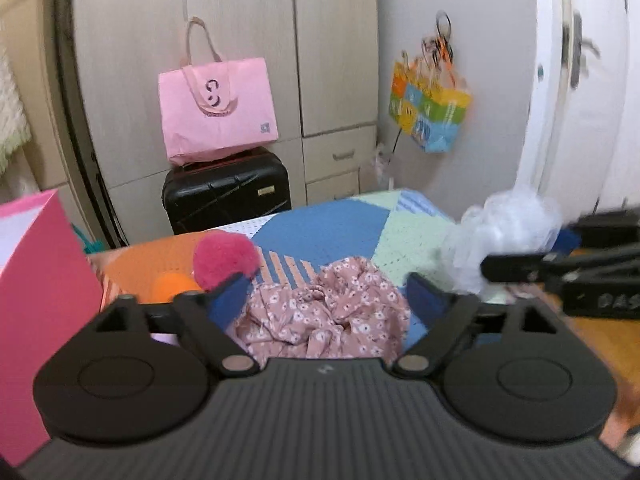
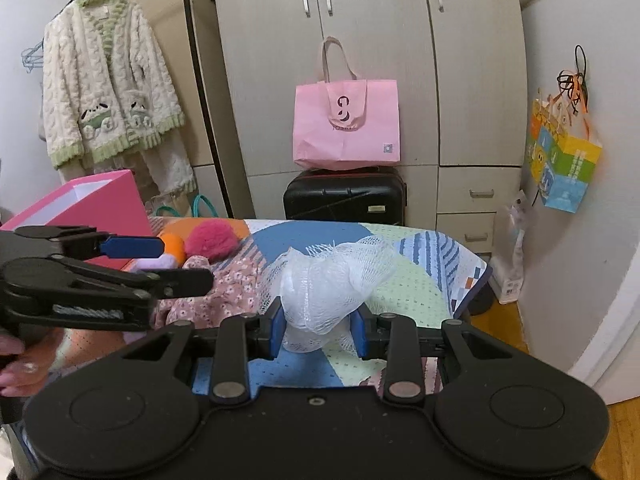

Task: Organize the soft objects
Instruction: 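Carry the floral cloth and mesh puff in both tools over the pink box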

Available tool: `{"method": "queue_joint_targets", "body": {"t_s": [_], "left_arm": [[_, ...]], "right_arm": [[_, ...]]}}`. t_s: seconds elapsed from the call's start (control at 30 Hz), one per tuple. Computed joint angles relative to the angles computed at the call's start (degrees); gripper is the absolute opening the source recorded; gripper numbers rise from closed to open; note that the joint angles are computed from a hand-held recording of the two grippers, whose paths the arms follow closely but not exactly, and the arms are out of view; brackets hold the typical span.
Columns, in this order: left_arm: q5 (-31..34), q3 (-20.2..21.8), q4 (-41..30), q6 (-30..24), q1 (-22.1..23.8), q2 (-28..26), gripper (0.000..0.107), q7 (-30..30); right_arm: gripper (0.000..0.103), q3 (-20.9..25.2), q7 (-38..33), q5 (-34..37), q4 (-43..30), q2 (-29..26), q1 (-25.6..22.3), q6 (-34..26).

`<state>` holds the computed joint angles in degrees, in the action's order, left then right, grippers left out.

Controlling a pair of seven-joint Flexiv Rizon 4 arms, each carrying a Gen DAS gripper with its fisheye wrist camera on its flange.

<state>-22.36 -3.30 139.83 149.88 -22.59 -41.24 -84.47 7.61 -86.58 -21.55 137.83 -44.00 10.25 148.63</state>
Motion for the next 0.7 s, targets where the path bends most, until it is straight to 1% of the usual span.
{"method": "queue_joint_targets", "body": {"t_s": [0.07,0.13,0.2,0.23,0.27,0.3,0.33,0.4,0.43,0.47,0.53,0.63,0.7], "left_arm": [[-2.8,0.29,-1.37,-3.22,-1.52,0.14,0.093,2.96],[-2.73,-0.19,-2.51,-7.03,-1.02,0.29,0.093,4.14],[-1.31,-1.14,-2.96,-11.24,0.9,0.82,0.092,2.92],[-0.05,-1.29,-2.99,-11.52,1.69,0.58,0.091,1.62],[0.58,-0.95,-3.0,-11.51,1.75,0.3,0.085,1.06],[0.12,-0.24,-2.96,-11.82,0.94,0.14,0.07,1.36],[-0.17,0.25,-2.86,-12.28,0.47,0.17,0.063,1.59],[3.88,-0.64,-2.16,-11.17,2.92,0.07,0.034,-0.88],[4.37,-0.6,-1.82,-11.21,3.08,0.31,0.029,-1.45],[3.76,-0.22,-1.55,-11.11,2.48,0.5,0.022,-1.76],[4.58,-0.15,-0.98,-10.38,2.71,0.57,0.019,-2.88],[7.83,-1.1,0.05,-8.89,5.04,0.74,0.018,-6.48],[8.71,-1.13,1.11,-7.14,5.26,0.9,0.018,-8.55]], "right_arm": [[0.038,0.16,0.24,-0.69,-0.32,-0.31,-0.59,0.49],[0.038,0.27,0.8,-1.35,-0.86,-0.79,-1.13,0.82],[0.039,0.31,1.61,-1.78,-1.35,-1.41,-1.55,0.9],[0.039,0.28,2.11,-2.2,-1.58,-1.72,-1.85,0.75],[0.039,0.24,2.48,-2.58,-1.7,-1.96,-2.08,0.6],[0.039,0.18,2.82,-3.11,-1.8,-2.23,-2.31,0.35],[0.039,0.16,2.89,-3.28,-1.75,-2.47,-2.31,0.31],[0.039,0.15,3.02,-3.78,-1.7,-2.85,-2.26,-0.05],[0.039,0.17,2.98,-4.07,-1.62,-3.04,-2.25,-0.14],[0.039,0.2,2.87,-4.26,-1.54,-3.22,-2.2,-0.15],[0.039,0.23,2.22,-4.1,-1.16,-3.45,-1.82,0.16],[0.039,0.38,1.1,-3.4,-0.17,-3.49,-1.13,0.96],[0.039,0.54,0.59,-2.86,0.56,-3.38,-0.75,1.49]]}}
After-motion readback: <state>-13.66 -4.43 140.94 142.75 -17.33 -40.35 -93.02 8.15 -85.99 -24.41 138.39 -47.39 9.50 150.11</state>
